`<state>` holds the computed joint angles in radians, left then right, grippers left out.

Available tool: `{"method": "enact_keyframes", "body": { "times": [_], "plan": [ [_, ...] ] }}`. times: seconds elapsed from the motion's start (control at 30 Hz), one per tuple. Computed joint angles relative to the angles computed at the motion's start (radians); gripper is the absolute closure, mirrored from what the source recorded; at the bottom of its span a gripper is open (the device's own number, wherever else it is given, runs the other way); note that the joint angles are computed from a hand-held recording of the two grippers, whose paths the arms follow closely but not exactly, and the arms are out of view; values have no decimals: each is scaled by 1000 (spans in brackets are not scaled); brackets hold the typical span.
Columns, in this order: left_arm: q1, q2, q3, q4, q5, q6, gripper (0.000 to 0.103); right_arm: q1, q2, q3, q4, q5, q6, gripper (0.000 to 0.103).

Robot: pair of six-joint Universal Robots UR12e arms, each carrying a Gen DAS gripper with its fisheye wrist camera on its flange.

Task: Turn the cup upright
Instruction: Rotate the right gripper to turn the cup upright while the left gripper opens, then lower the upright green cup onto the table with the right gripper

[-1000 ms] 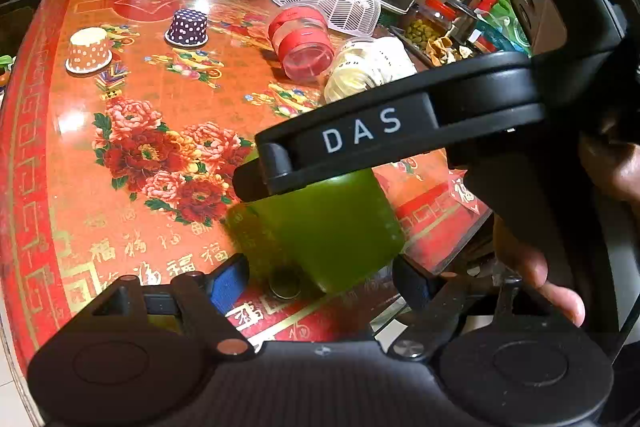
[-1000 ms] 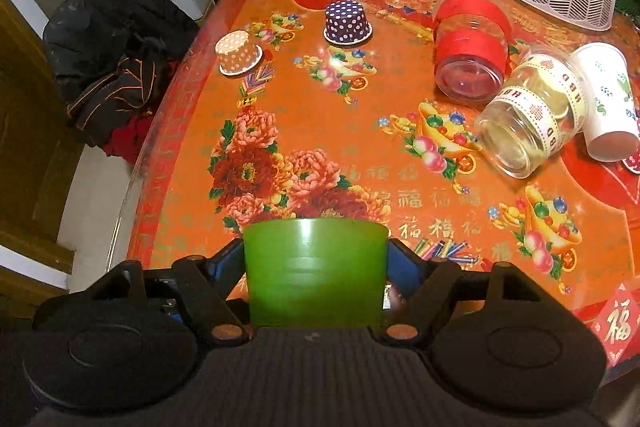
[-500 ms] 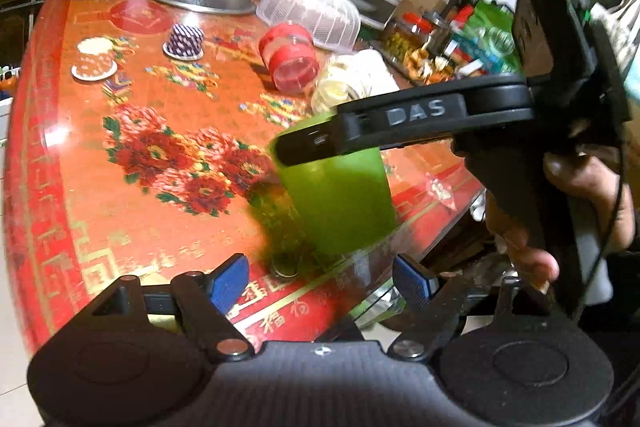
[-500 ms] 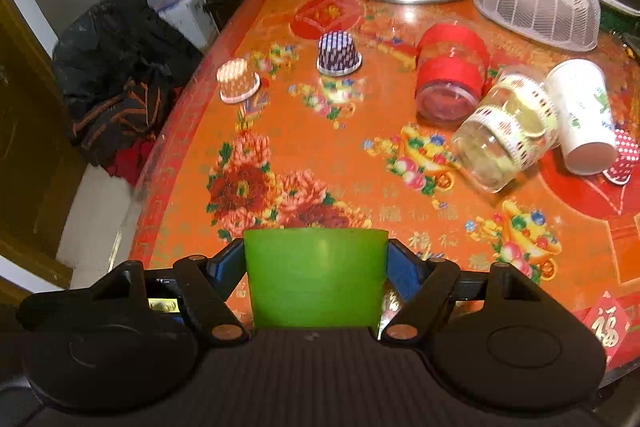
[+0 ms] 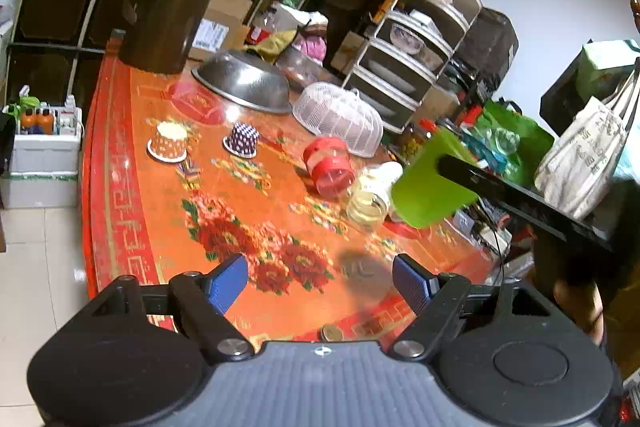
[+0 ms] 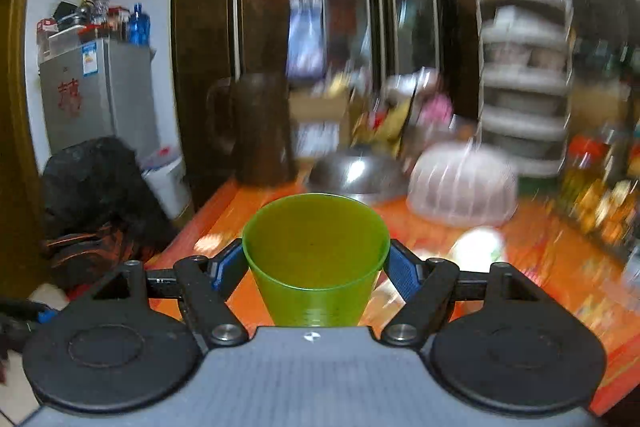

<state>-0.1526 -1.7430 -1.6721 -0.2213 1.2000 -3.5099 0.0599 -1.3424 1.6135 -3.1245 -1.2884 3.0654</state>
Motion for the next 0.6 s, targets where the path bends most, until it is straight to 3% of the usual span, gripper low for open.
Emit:
{"method": "enact_keyframes", "body": {
  "times": [0.13, 0.27, 0.4, 0.6],
  "plan": [
    [-10, -10, -6, 72, 22, -15, 21, 10, 5, 67, -225, -69, -29, 28],
    [-12, -25, -8, 154, 11, -51, 21, 9, 31, 94, -322, -72, -20, 28],
    [-28, -37, -4, 187, 64, -54, 19, 5, 57, 99, -316, -59, 32, 28],
    [-31, -48, 6, 167, 52, -44, 19, 13, 84, 73, -285, -68, 34, 28]
  ]
}}
